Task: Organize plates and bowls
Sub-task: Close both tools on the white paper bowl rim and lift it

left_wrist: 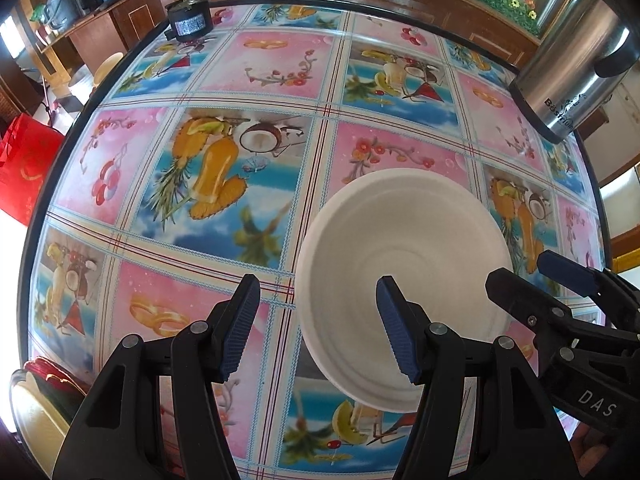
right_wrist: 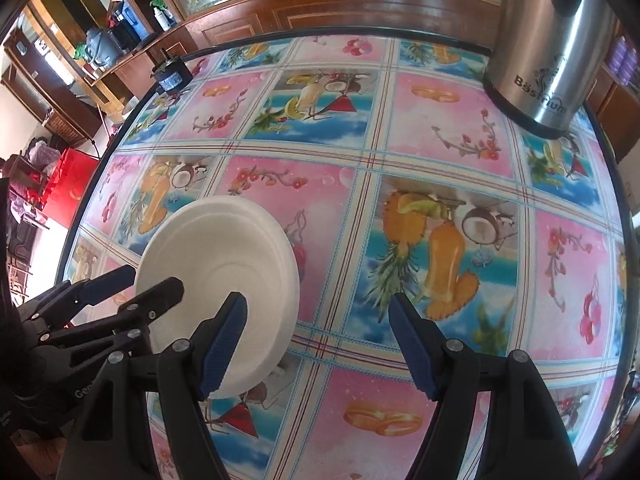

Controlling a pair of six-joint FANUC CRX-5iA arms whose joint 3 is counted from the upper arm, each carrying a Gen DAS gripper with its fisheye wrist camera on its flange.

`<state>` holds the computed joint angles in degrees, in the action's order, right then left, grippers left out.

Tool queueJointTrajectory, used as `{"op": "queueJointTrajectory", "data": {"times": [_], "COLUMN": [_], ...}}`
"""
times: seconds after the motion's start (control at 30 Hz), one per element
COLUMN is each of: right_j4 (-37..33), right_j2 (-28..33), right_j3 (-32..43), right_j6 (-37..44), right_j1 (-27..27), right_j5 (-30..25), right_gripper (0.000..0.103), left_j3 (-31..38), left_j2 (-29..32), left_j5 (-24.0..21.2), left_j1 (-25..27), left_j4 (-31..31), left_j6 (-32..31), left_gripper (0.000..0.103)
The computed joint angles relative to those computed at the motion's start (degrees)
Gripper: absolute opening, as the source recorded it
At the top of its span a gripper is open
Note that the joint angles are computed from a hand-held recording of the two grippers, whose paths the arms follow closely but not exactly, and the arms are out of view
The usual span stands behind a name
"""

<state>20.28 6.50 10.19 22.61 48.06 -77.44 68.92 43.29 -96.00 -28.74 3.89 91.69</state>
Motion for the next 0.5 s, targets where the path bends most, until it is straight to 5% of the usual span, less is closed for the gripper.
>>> {"op": "queueJointTrajectory", "data": {"times": [0.13, 0.27, 0.37, 0.5], "right_j4": [-0.7, -1.9, -2.7, -2.6], "right_j2": [0.3, 0.4, 0.6, 0.2], "right_j3": [0.3, 0.2, 0.3, -0.4], "right_j6": [1.0, 1.9, 2.6, 2.4], "right_j1": [-0.3, -1.0, -1.3, -1.1], "right_j5": [0.1, 0.5, 0.7, 1.3], "right_gripper": [0.072, 0.043, 0.034, 0.013], "left_j3": [1.2, 1.4, 0.1, -1.9], "left_j2": [1.1, 1.5, 0.8, -0.1], "left_j5": [-0.8, -0.9, 0.2, 1.5], "left_j1": [-0.1, -0.6, -1.0, -1.1], "left_j4": [0.2, -0.7, -1.2, -1.1], "left_j6": [0.3, 0.1, -0.6, -1.0], "left_gripper": [0.061, 0.061, 0.061, 0.04]}}
